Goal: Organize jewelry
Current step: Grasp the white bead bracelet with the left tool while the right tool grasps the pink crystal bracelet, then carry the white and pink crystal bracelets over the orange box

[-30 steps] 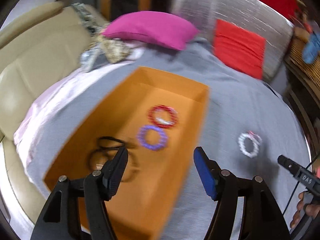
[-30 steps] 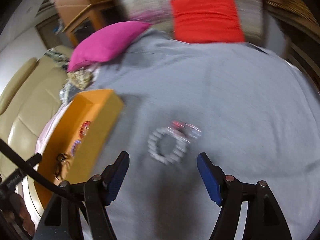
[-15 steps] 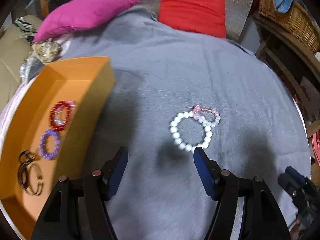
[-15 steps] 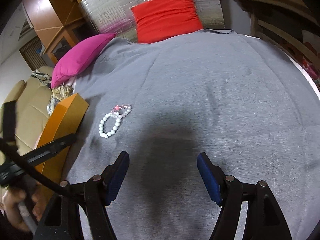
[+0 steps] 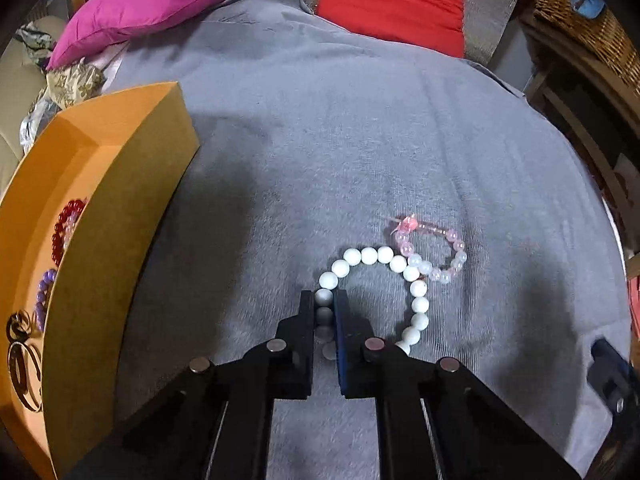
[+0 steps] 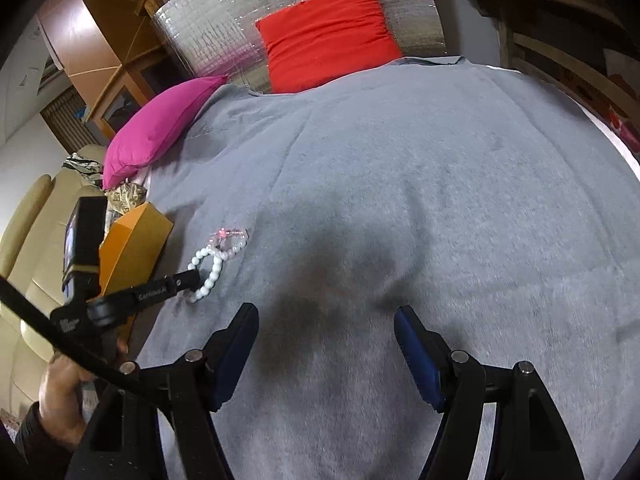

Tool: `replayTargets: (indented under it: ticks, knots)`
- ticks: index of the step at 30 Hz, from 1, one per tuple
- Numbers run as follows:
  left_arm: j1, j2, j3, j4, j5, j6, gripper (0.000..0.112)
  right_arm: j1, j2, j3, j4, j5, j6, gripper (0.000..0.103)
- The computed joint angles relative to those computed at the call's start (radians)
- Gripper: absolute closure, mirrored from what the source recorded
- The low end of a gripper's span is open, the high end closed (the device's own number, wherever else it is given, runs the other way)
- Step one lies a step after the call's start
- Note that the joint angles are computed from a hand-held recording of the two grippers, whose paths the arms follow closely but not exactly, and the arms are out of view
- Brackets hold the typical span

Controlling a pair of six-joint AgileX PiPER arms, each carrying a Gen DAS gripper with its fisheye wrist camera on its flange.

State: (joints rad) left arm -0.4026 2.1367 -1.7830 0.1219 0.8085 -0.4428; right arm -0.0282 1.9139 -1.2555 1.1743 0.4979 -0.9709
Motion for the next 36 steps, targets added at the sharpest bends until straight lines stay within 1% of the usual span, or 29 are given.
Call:
replayTargets:
  ticks: [5, 10, 12, 14, 16, 17, 18, 19, 21, 23, 25, 26, 27, 28, 30, 31, 33, 35, 36]
  knots:
    - [0.014, -0.096, 0.165, 0.013, -0.075, -0.017, 0.103, 0.058, 0.057, -0.140, -0.162, 0.021, 0.162, 0.029]
    - [0.028, -0.160, 0.274, 0.006, -0.129, -0.017, 0.103, 0.160, 0.151, -0.368, -0.457, 0.058, 0.442, 0.030]
    - [0.036, -0.176, 0.299, -0.002, -0.143, -0.012, 0.103, 0.197, 0.196, -0.467, -0.576, 0.085, 0.548, 0.036]
    - [0.046, -0.190, 0.320, -0.015, -0.155, 0.003, 0.103, 0.227, 0.246, -0.565, -0.680, 0.124, 0.633, 0.049]
    - [0.060, -0.198, 0.333, -0.030, -0.163, 0.018, 0.103, 0.263, 0.310, -0.685, -0.810, 0.177, 0.733, 0.057]
    - [0.065, -0.182, 0.309, -0.039, -0.154, 0.027, 0.103, 0.275, 0.341, -0.736, -0.854, 0.202, 0.767, 0.061]
    - [0.069, -0.184, 0.314, -0.047, -0.156, 0.034, 0.103, 0.283, 0.361, -0.767, -0.879, 0.218, 0.788, 0.063]
    - [0.075, -0.183, 0.317, -0.056, -0.157, 0.043, 0.103, 0.291, 0.385, -0.804, -0.896, 0.239, 0.802, 0.068]
    - [0.074, -0.167, 0.301, -0.059, -0.157, 0.045, 0.103, 0.306, 0.424, -0.855, -0.935, 0.269, 0.823, 0.069]
    - [0.083, -0.172, 0.312, -0.068, -0.164, 0.062, 0.103, 0.313, 0.450, -0.879, -0.955, 0.286, 0.832, 0.072]
    - [0.084, -0.172, 0.313, -0.070, -0.165, 0.069, 0.103, 0.320, 0.458, -0.879, -0.980, 0.271, 0.836, 0.071]
    - [0.084, -0.174, 0.316, -0.068, -0.166, 0.070, 0.103, 0.320, 0.466, -0.896, -0.978, 0.284, 0.839, 0.076]
    - [0.083, -0.173, 0.314, -0.063, -0.166, 0.067, 0.103, 0.319, 0.467, -0.904, -0.983, 0.290, 0.847, 0.084]
    - [0.082, -0.169, 0.309, -0.059, -0.164, 0.064, 0.103, 0.316, 0.472, -0.915, -0.983, 0.300, 0.849, 0.095]
    - [0.079, -0.168, 0.306, -0.052, -0.163, 0.058, 0.103, 0.315, 0.475, -0.921, -0.976, 0.309, 0.838, 0.095]
    - [0.078, -0.168, 0.305, -0.052, -0.162, 0.058, 0.103, 0.314, 0.464, -0.902, -0.972, 0.299, 0.834, 0.095]
    - [0.077, -0.173, 0.308, -0.061, -0.163, 0.069, 0.103, 0.304, 0.412, -0.807, -0.949, 0.242, 0.816, 0.095]
    - [0.073, -0.185, 0.317, -0.062, -0.169, 0.071, 0.103, 0.293, 0.370, -0.729, -0.914, 0.202, 0.787, 0.095]
    - [0.069, -0.192, 0.323, -0.060, -0.171, 0.071, 0.103, 0.283, 0.336, -0.665, -0.894, 0.167, 0.766, 0.095]
